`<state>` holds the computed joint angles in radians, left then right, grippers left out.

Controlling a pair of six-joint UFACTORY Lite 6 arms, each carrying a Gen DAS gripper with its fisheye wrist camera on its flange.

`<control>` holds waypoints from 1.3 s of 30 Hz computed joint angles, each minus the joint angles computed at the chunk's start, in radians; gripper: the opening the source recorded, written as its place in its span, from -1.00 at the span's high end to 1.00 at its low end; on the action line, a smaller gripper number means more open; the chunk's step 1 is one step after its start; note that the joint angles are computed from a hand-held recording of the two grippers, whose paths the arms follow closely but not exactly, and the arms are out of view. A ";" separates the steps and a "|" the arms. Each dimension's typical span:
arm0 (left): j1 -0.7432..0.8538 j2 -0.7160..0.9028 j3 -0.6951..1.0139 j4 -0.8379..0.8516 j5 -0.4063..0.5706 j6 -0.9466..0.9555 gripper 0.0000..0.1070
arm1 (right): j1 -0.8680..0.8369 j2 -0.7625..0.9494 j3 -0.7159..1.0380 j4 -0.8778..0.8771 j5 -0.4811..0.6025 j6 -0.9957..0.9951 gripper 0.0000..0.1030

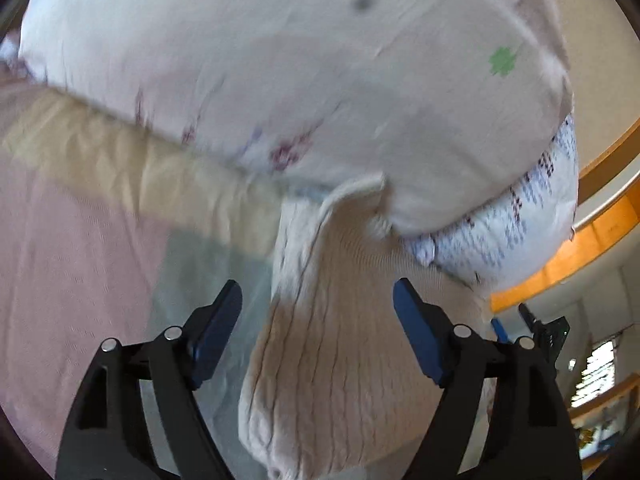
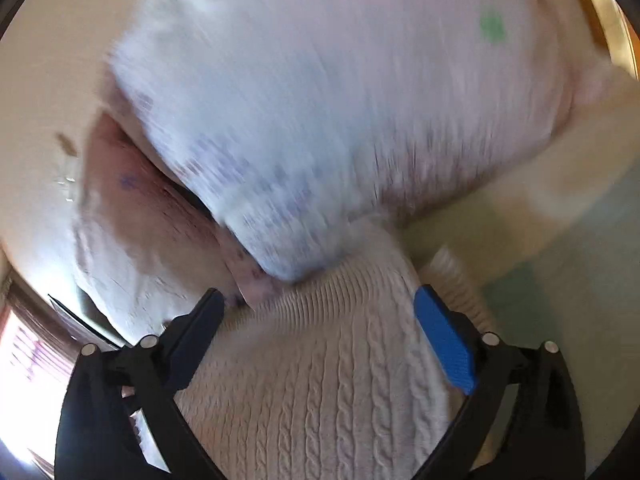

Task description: Fold small clothes

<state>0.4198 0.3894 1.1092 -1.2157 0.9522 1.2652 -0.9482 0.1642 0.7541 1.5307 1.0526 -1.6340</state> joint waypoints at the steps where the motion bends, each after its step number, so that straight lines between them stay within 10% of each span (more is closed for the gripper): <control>1: -0.025 0.018 0.015 0.014 -0.008 -0.023 -0.43 | -0.018 0.002 -0.006 -0.005 0.026 -0.012 -0.91; 6: -0.110 0.018 -0.020 0.006 -0.099 -0.005 -0.19 | -0.074 0.123 0.008 0.005 0.110 -0.041 -0.91; 8: -0.147 0.046 0.000 0.010 -0.114 -0.061 0.59 | -0.098 0.184 0.061 -0.046 0.142 0.001 -0.91; 13: -0.244 -0.144 -0.101 -0.093 -0.064 -0.134 0.69 | -0.192 0.188 0.116 -0.101 0.212 0.025 -0.91; 17: -0.573 -0.231 -0.032 -0.251 -0.072 -0.217 0.68 | -0.268 0.111 0.107 -0.095 0.225 0.026 -0.91; 24: -0.903 0.277 0.375 -0.529 0.238 -0.306 0.02 | -0.330 0.147 0.225 -0.256 0.184 0.119 -0.91; 29: -0.831 -0.023 0.075 -0.433 -0.132 -0.110 -0.36 | -0.324 0.236 0.343 -0.451 0.244 0.189 -0.83; 35: -0.855 -0.056 -0.011 -0.266 -0.369 -0.162 -0.42 | -0.123 0.186 0.252 -0.484 0.080 0.199 -0.24; 36: -0.872 -0.040 -0.008 -0.270 -0.394 -0.161 -0.43 | -0.076 0.175 0.231 -0.476 0.012 0.205 0.65; 39: -0.885 0.031 0.036 -0.247 -0.445 -0.177 -0.52 | -0.062 0.201 0.241 -0.353 -0.087 0.225 0.79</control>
